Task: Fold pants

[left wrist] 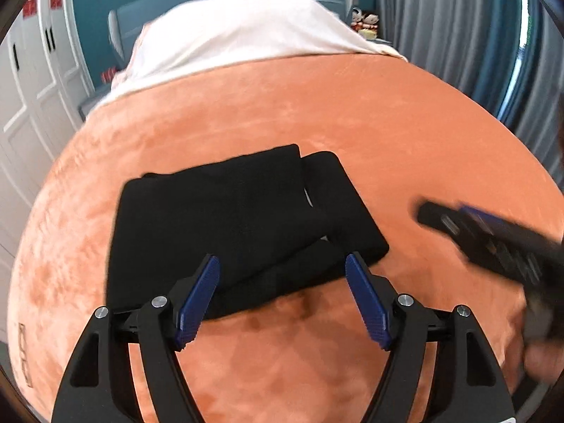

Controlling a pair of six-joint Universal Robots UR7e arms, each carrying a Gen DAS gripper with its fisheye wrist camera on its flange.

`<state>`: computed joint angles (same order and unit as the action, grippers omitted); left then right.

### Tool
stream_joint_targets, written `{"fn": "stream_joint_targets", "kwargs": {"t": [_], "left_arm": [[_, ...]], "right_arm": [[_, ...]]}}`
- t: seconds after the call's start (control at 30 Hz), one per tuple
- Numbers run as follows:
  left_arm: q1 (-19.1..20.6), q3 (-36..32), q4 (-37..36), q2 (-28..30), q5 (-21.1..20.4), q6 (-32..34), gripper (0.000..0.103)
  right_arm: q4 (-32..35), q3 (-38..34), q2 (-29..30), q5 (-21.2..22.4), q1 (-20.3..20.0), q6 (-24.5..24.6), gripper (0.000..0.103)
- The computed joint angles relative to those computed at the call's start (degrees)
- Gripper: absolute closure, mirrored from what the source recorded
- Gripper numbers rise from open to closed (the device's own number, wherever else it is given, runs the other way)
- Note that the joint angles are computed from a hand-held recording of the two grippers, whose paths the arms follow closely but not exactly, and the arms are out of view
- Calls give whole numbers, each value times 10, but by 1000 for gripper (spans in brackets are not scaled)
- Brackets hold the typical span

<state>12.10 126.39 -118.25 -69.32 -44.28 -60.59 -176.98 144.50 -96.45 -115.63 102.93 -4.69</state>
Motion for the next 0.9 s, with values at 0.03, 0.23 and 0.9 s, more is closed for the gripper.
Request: {"fn": "stream_joint_targets", "kwargs": {"t": [0.03,0.23,0.9], "left_arm": [[-3,3,13,-9,-2,-9,31],[20,26,170,-114,-14,-135,31],[191,61,8,-186,-28,-112,20]], "right_arm": [[12,-14,19,14,4,0,35],[43,-99,184,-4,32,-24,28],[24,-96,174,-65,-2,-6,20]]}}
